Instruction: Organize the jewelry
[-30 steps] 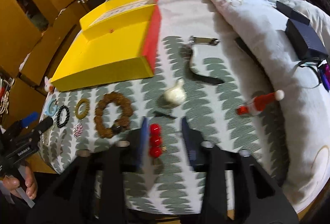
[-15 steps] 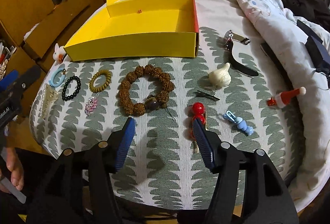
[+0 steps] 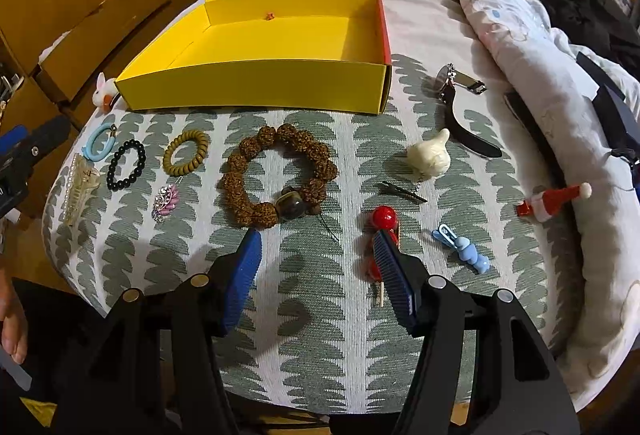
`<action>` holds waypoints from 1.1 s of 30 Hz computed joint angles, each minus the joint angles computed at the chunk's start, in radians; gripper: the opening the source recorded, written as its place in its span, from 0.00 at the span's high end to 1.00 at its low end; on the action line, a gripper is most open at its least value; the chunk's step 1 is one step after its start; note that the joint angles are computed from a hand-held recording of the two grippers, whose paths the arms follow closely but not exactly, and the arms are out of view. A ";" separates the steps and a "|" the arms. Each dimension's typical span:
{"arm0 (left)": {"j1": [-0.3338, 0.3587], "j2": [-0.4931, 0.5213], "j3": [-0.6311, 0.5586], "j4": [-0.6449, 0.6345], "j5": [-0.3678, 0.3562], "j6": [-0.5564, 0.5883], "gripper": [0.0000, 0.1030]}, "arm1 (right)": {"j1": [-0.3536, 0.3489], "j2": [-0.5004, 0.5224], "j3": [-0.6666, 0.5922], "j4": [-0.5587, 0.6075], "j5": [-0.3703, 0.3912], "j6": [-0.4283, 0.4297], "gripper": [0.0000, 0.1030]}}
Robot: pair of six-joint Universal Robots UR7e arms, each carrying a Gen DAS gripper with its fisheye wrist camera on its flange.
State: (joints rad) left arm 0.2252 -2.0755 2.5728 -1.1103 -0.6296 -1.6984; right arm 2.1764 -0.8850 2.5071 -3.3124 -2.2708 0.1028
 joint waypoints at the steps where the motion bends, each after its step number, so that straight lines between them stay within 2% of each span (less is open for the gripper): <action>1: -0.005 0.005 -0.001 0.011 0.001 -0.011 0.07 | 0.000 -0.001 0.000 0.001 -0.001 0.000 0.40; 15: -0.003 0.022 -0.003 0.018 0.002 -0.027 0.07 | -0.002 -0.006 0.005 -0.006 -0.008 -0.007 0.40; 33: 0.015 0.000 -0.005 -0.008 0.003 0.020 0.07 | -0.006 0.003 -0.001 0.002 -0.024 -0.003 0.40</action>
State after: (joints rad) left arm 0.2402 -2.0751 2.5679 -1.1185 -0.6269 -1.6787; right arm 2.1707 -0.8817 2.5057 -3.3103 -2.2945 0.0998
